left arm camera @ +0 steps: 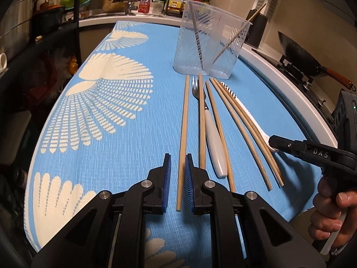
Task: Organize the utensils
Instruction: 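Lower the left tool to a chopstick while the right tool lowers to the white spoon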
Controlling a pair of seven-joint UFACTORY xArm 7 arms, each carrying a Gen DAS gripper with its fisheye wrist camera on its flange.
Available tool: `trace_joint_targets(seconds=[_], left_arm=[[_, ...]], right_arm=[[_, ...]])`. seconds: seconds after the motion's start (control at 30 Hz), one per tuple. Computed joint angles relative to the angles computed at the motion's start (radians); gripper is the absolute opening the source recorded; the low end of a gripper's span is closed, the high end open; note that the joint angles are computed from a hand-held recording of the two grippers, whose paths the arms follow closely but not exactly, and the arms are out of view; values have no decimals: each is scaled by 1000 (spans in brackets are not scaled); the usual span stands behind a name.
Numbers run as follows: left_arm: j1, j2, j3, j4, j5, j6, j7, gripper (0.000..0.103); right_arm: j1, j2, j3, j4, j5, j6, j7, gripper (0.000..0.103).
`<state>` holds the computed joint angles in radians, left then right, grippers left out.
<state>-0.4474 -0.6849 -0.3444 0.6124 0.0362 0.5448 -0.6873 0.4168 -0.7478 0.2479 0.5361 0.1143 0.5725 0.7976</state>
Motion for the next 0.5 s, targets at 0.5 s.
trace_joint_targets(seconds=[0.5], left_arm=[[25,38,-79,44,105,62,-36,13]], right_arm=[[-18,-3,57,9,-82,25,51,15]])
